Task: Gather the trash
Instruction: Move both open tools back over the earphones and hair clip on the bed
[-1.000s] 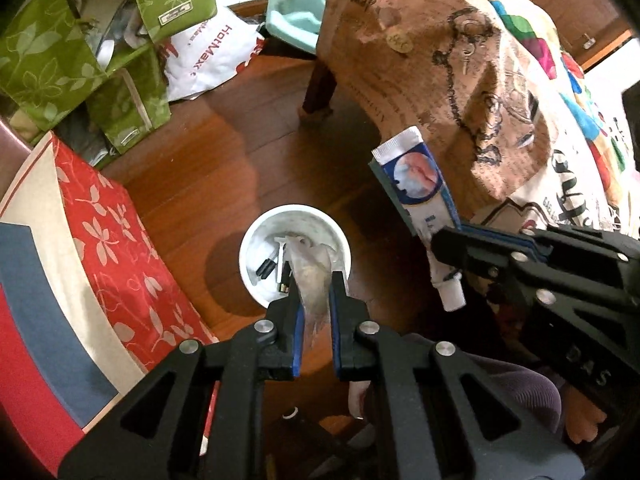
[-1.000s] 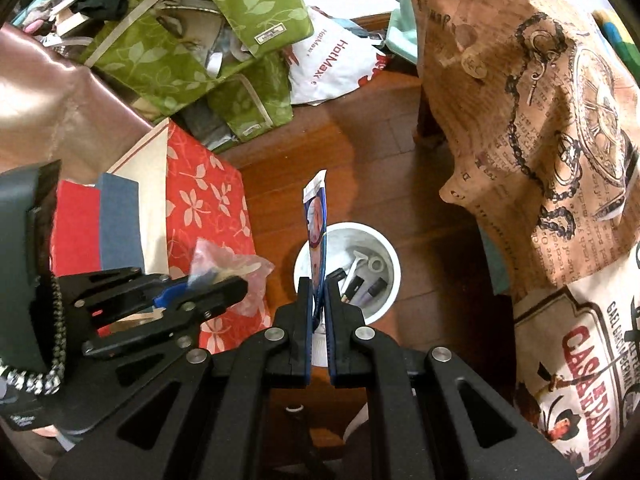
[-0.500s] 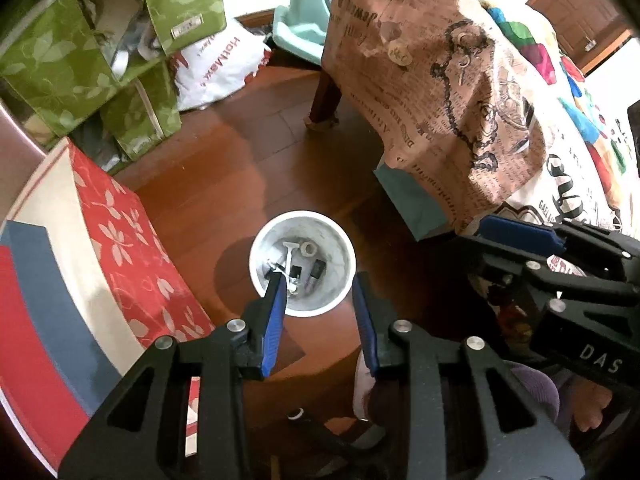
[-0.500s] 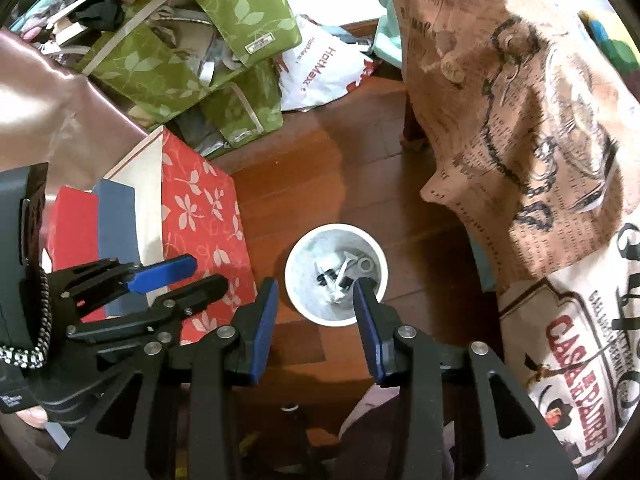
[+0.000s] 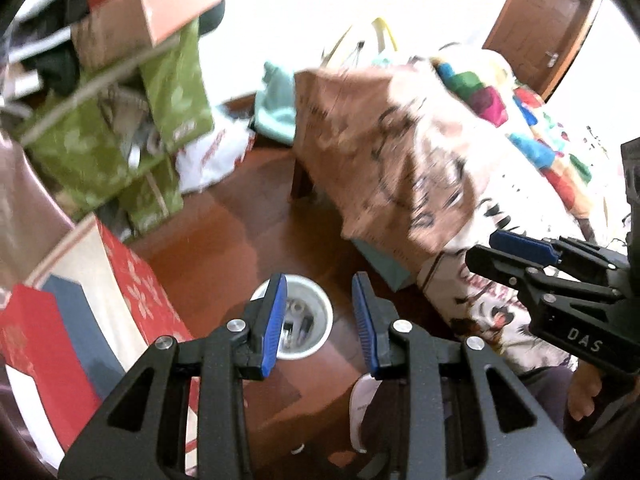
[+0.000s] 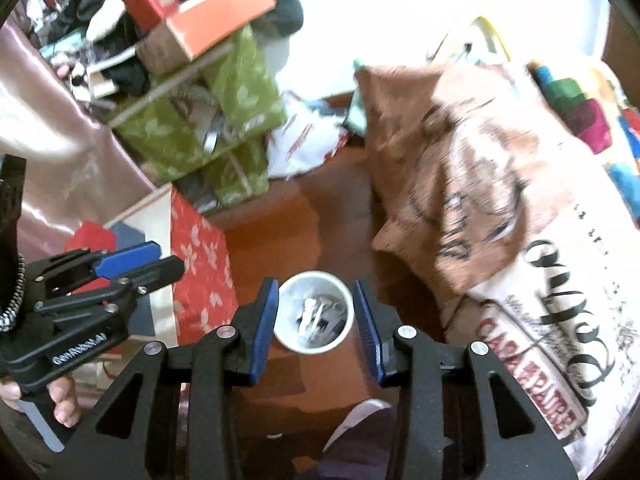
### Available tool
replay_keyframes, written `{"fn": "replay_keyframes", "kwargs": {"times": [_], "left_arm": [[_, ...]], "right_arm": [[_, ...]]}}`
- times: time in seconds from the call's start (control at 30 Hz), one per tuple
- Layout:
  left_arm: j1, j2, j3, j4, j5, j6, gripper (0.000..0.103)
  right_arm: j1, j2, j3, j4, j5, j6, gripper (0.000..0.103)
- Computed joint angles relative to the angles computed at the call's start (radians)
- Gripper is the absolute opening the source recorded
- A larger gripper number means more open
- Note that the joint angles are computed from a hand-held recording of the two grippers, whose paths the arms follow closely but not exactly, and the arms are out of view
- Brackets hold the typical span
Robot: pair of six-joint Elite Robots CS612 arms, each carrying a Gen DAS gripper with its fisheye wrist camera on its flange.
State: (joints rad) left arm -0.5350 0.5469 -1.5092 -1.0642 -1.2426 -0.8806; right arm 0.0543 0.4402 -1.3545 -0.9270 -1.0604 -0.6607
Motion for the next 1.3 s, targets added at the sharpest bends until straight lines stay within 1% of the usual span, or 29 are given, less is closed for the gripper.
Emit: {"fn": "replay_keyframes", "kwargs": {"times": [0.17, 0.27, 0.43, 0.57, 0.63, 0.73, 0.87, 0.93, 1.2, 1.27, 1.3], "left_arm": [[-0.041, -0.043, 0.030, -0.076, 0.096, 0.068, 0.033], [-0.063, -0.068, 0.062, -0.135, 0.134, 0.112, 0.033], [-0.093, -0.108, 0.125, -0.244, 0.166, 0.179, 0.033], [-0.119, -0.144, 0.201, -0.343, 0.196, 0.259, 0.033], [-0.127, -0.162, 0.243, -0.388, 0.197, 0.296, 0.033], [-0.134, -0.194, 0.320, -0.460, 0.174, 0.340, 0.033], [-0.135, -0.241, 0.435, -0.549, 0.116, 0.387, 0.033], [-0.135, -0.269, 0.508, -0.591, 0.093, 0.409, 0.033], [-0.130, -0.373, 0.790, -0.721, -0.014, 0.449, 0.033], [-0.126, -0.406, 0.877, -0.758, -0.052, 0.451, 0.033], [-0.123, -0.429, 0.937, -0.783, -0.074, 0.454, 0.033]], "right_arm": [[-0.043, -0.002, -0.044, -0.052, 0.061, 0.040, 0.035], [-0.069, -0.001, -0.071, -0.087, 0.090, 0.063, 0.035], [-0.118, -0.003, -0.099, -0.136, 0.139, 0.106, 0.035], [-0.152, -0.002, -0.110, -0.195, 0.152, 0.167, 0.035], [-0.170, 0.000, -0.113, -0.233, 0.151, 0.206, 0.035], [-0.197, 0.003, -0.112, -0.300, 0.133, 0.262, 0.035], [-0.220, 0.008, -0.100, -0.387, 0.073, 0.316, 0.035], [-0.233, 0.004, -0.083, -0.411, 0.047, 0.336, 0.035], [-0.277, -0.014, 0.008, -0.445, -0.021, 0.391, 0.035], [-0.288, -0.015, 0.027, -0.448, -0.039, 0.406, 0.036], [-0.292, -0.016, 0.036, -0.449, -0.047, 0.414, 0.036]]}}
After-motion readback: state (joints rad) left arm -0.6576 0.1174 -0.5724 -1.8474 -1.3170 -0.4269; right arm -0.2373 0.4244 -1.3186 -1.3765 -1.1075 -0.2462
